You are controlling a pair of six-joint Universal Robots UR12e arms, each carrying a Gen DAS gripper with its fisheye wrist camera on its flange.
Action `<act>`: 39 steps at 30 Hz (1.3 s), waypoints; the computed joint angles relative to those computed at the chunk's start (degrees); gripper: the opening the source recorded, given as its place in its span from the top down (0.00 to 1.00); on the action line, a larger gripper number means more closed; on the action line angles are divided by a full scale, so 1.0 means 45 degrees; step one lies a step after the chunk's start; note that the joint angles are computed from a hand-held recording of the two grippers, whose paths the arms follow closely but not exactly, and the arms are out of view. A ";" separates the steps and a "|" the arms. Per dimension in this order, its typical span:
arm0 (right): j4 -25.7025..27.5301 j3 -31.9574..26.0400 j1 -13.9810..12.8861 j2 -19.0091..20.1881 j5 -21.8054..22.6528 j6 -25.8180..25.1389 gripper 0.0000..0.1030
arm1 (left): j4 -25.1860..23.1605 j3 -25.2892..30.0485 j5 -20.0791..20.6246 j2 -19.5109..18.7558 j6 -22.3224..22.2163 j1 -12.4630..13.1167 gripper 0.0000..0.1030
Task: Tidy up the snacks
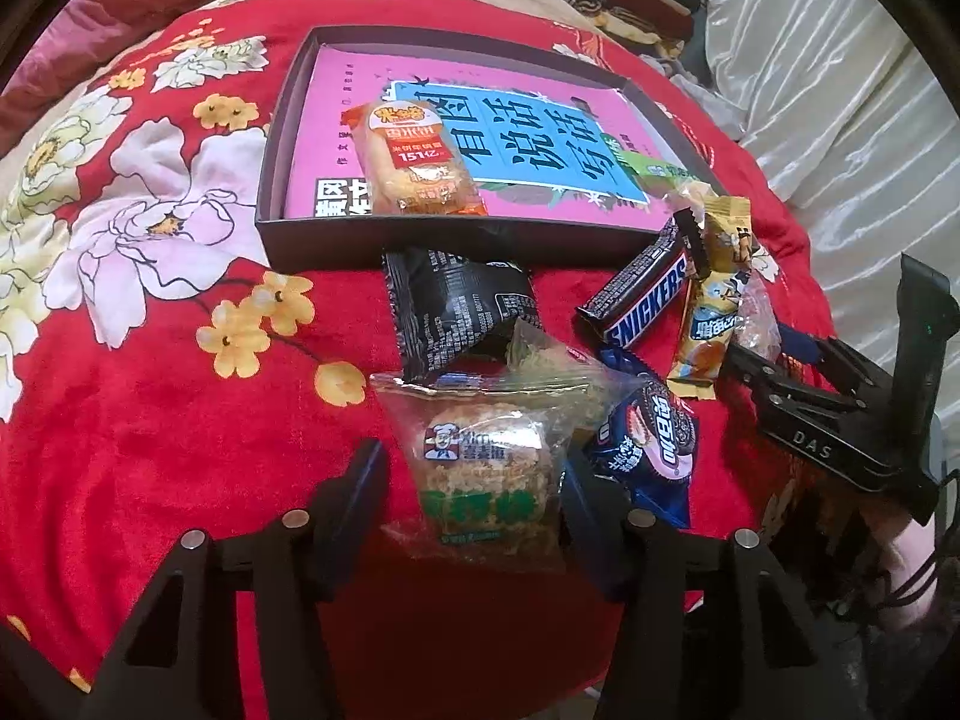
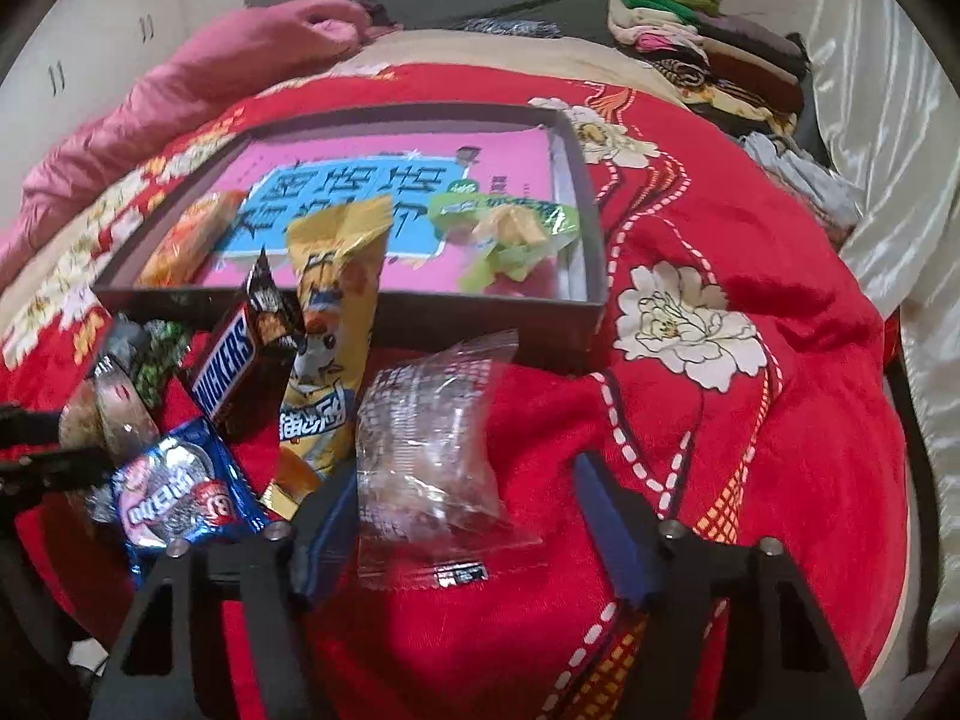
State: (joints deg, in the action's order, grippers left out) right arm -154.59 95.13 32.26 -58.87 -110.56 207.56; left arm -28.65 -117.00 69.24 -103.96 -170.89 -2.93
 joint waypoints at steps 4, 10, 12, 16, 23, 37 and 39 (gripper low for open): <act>-0.0581 0.0063 -0.0015 0.0026 0.0005 -0.0355 0.55 | -0.0096 0.0017 -0.0127 -0.0012 0.0026 -0.0013 0.53; -0.1562 0.0472 -0.0168 -0.0179 0.0422 -0.0072 0.59 | -0.0100 0.0010 -0.0184 -0.0046 -0.0060 -0.0026 0.56; -0.2030 0.0607 -0.0185 -0.0247 0.0345 -0.0011 0.60 | -0.0122 0.0006 -0.0262 -0.0051 -0.0105 -0.0005 0.57; -0.2743 0.0843 -0.0244 -0.0374 0.0369 0.0174 0.60 | -0.0198 -0.0023 -0.0461 -0.0032 -0.0269 0.0091 0.59; -0.3372 0.1024 -0.0261 -0.0453 0.0367 0.0304 0.60 | -0.0316 -0.0085 -0.0587 0.0102 -0.0340 0.0175 0.59; -0.4225 0.1222 -0.0232 -0.0534 0.0334 0.0196 0.60 | 0.0542 -0.0284 -0.0691 0.0497 -0.0647 0.0343 0.59; -0.4343 0.1238 -0.0217 -0.0538 0.0301 0.0187 0.60 | 0.0747 -0.0321 -0.0665 0.0537 -0.0676 0.0361 0.59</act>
State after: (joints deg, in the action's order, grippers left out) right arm -174.14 100.70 31.28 -61.30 -109.21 208.40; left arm -25.29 -118.45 66.25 -101.54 -173.94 -1.30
